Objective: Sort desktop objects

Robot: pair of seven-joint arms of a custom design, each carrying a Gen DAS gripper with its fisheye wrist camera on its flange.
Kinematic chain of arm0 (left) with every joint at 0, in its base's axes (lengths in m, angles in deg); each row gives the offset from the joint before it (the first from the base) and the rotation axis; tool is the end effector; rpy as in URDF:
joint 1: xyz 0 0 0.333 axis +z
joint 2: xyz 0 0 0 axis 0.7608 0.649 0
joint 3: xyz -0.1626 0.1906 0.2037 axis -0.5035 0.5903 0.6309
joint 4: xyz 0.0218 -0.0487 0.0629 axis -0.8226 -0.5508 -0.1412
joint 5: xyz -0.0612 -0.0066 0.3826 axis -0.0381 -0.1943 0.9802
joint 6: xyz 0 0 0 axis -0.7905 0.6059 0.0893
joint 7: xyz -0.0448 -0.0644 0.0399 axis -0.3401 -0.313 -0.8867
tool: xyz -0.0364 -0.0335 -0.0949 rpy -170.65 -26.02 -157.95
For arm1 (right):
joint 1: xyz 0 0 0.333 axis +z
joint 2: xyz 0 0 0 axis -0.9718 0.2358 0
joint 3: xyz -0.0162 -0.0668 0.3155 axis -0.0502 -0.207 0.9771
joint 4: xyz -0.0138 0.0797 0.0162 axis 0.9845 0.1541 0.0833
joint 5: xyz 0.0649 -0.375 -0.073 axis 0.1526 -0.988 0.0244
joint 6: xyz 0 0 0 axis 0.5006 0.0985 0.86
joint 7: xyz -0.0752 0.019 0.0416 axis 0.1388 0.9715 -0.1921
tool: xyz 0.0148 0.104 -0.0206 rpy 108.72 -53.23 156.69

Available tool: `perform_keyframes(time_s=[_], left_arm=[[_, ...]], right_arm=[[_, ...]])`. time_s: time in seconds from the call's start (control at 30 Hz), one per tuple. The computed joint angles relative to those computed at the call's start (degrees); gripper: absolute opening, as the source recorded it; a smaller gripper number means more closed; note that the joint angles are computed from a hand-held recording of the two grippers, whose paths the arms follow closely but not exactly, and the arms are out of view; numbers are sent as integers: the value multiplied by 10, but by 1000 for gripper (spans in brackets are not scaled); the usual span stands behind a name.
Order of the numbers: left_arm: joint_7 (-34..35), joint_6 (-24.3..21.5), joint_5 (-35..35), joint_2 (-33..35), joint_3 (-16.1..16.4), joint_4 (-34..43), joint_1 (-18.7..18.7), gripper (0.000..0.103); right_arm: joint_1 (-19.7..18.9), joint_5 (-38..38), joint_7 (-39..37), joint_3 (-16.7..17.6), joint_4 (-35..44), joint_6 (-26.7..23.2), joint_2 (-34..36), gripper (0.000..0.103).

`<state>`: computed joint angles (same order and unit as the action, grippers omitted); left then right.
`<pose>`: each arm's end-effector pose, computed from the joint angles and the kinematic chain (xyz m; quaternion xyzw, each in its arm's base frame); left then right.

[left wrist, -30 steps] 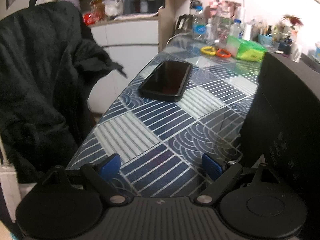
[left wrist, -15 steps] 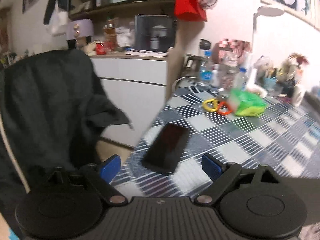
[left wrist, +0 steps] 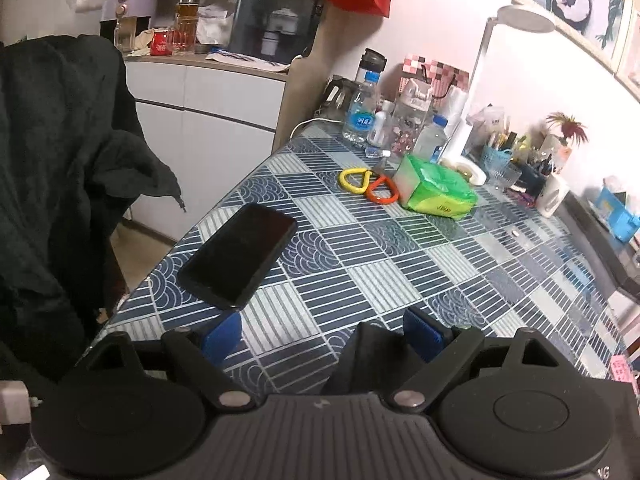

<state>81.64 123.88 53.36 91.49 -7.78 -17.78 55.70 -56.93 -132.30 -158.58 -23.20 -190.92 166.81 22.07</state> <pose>0.7796 -0.0726 0.4242 -0.5917 0.6876 -0.3876 0.1640 0.5747 0.2177 0.4246 -0.2489 0.8472 -0.2796 0.3769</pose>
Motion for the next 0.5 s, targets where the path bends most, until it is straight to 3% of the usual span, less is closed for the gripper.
perform_keyframes(time_s=[0.2, 0.5], left_arm=[[23, -49, -28, 10, -24, 19, 15, 103], [69, -79, -52, -1, -26, 27, 13, 103]], right_arm=[[1, 23, -46, -1, 13, 9, 15, 103], [9, 46, -85, -5, 22, -3, 8, 103]])
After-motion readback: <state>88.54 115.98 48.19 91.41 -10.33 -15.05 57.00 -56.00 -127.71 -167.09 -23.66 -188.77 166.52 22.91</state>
